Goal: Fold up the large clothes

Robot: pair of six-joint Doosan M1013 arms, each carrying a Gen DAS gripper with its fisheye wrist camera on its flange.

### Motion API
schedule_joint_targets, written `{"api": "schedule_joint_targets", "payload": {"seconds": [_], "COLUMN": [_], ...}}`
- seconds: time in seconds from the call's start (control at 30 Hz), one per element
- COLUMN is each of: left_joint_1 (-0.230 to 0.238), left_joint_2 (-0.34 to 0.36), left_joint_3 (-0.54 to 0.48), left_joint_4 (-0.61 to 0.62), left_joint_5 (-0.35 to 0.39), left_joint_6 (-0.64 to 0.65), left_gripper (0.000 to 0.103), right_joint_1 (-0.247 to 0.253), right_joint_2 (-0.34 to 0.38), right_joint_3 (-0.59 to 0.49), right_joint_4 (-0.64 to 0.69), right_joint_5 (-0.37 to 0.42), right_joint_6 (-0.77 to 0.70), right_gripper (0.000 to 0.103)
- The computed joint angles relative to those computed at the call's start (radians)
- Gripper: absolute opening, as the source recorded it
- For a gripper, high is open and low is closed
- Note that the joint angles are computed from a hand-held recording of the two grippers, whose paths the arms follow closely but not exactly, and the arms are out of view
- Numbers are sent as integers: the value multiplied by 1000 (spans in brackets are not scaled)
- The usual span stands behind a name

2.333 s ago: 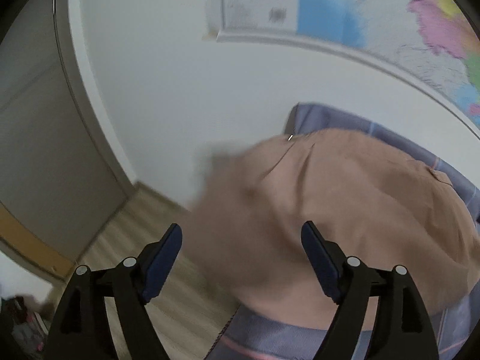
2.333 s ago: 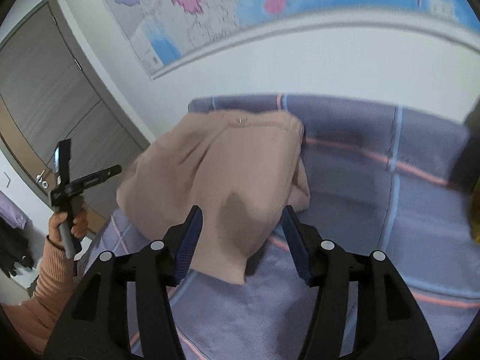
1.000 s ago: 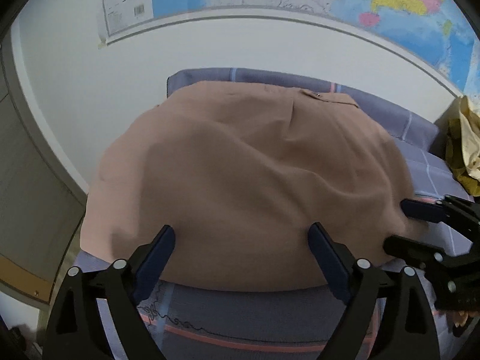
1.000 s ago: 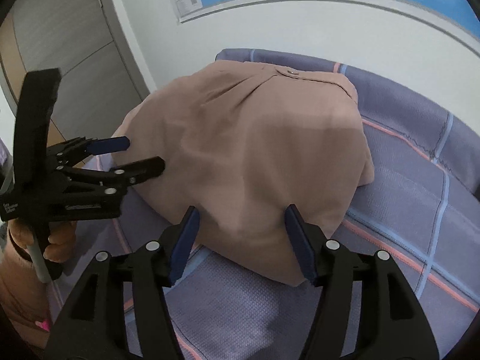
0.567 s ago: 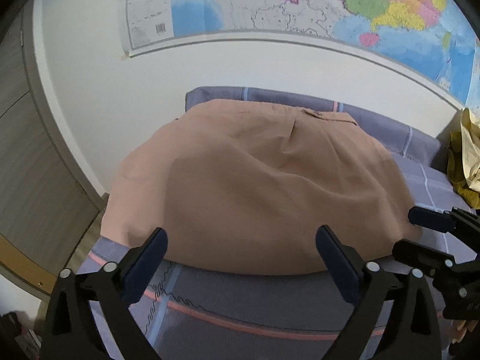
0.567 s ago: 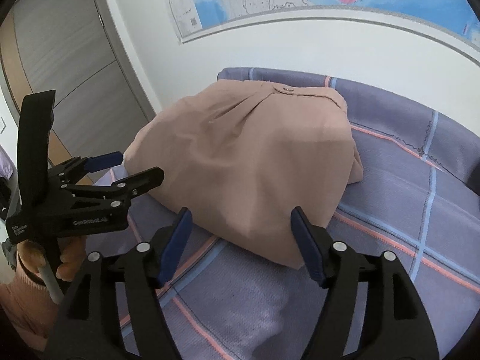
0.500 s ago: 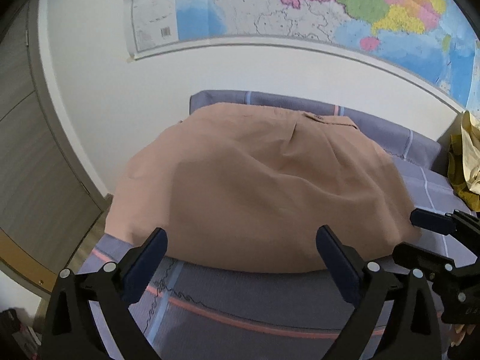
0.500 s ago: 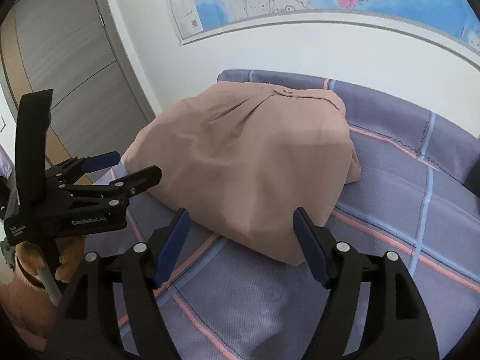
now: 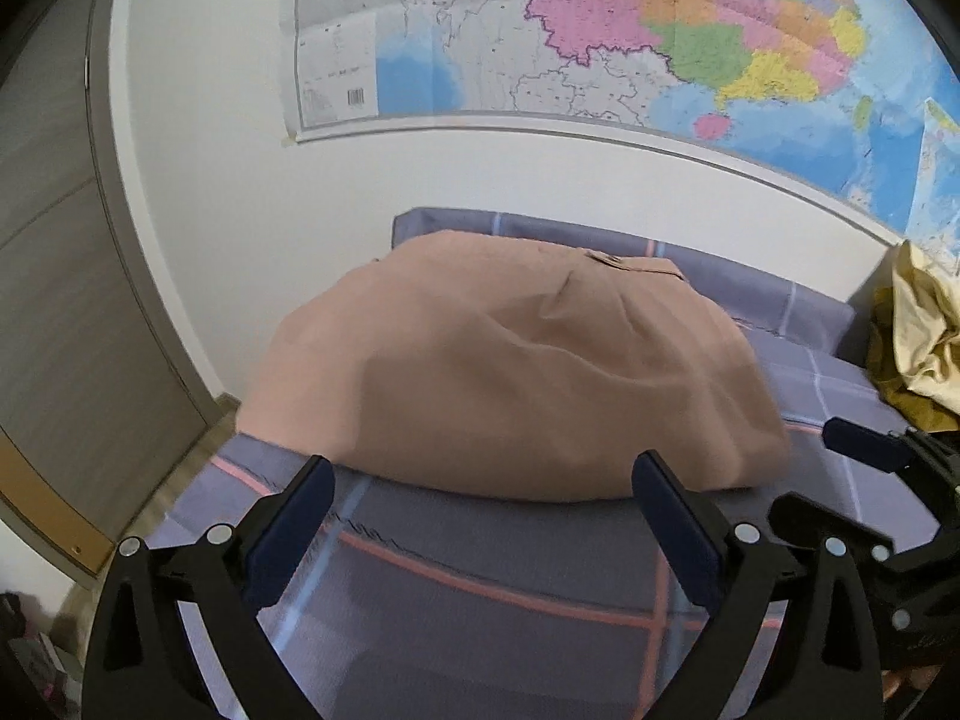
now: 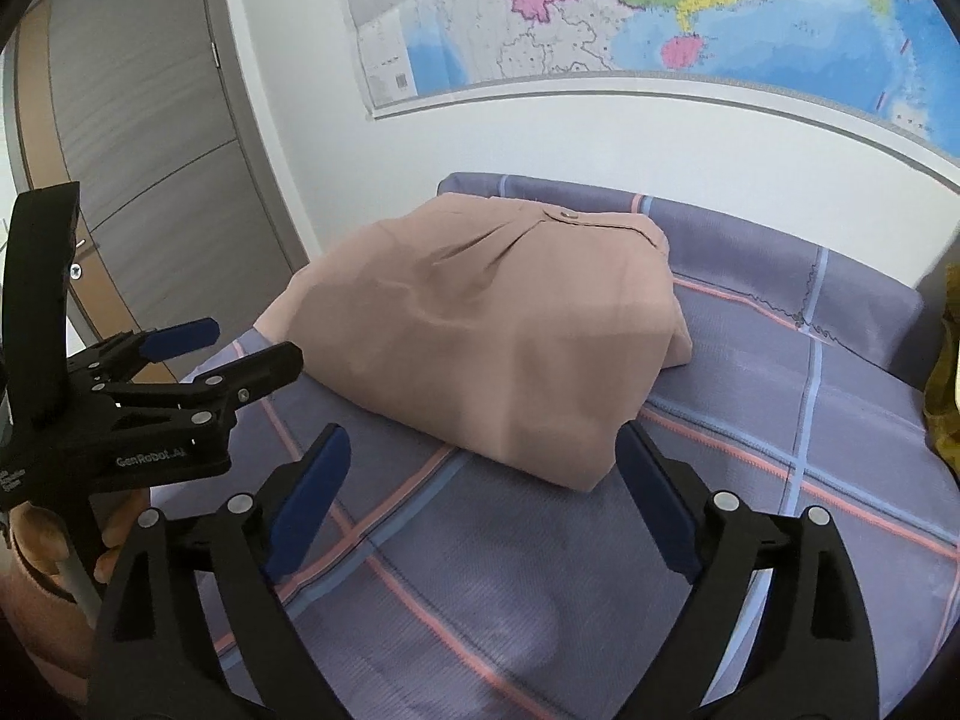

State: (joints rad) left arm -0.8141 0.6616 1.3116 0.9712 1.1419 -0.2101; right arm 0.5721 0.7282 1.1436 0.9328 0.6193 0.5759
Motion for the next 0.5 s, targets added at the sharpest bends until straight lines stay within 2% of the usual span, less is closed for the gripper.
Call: {"api": "schedule_joint_targets", "payload": {"seconds": [0.07, 0.17, 0.3, 0.33, 0.43, 0.5], "left_joint_1": [-6, -18, -29, -34, -41, -50], "left_joint_2": [-4, 1, -3, 1, 8, 10], "left_joint_3": [9, 5, 7, 2, -10, -10], "left_joint_4": [15, 30, 25, 21, 13, 21], "left_joint_5": [-10, 15, 24, 44, 77, 96], "left_joint_6": [-30, -45, -64, -69, -63, -69], "left_gripper": [96, 96, 96, 96, 96, 96], "right_joint_1": [2, 4, 7, 7, 4, 3], "right_joint_2": [-9, -22, -52, -59, -68, -80], "right_joint_3": [18, 39, 97, 109, 122, 143], "right_joint_4": [10, 19, 108, 130, 124, 153], "right_joint_5": [-16, -24, -67, -60, -26, -34], "right_joint_6": [-14, -29, -133, -167, -150, -167], "right_gripper": [92, 95, 97, 97, 97, 97]}}
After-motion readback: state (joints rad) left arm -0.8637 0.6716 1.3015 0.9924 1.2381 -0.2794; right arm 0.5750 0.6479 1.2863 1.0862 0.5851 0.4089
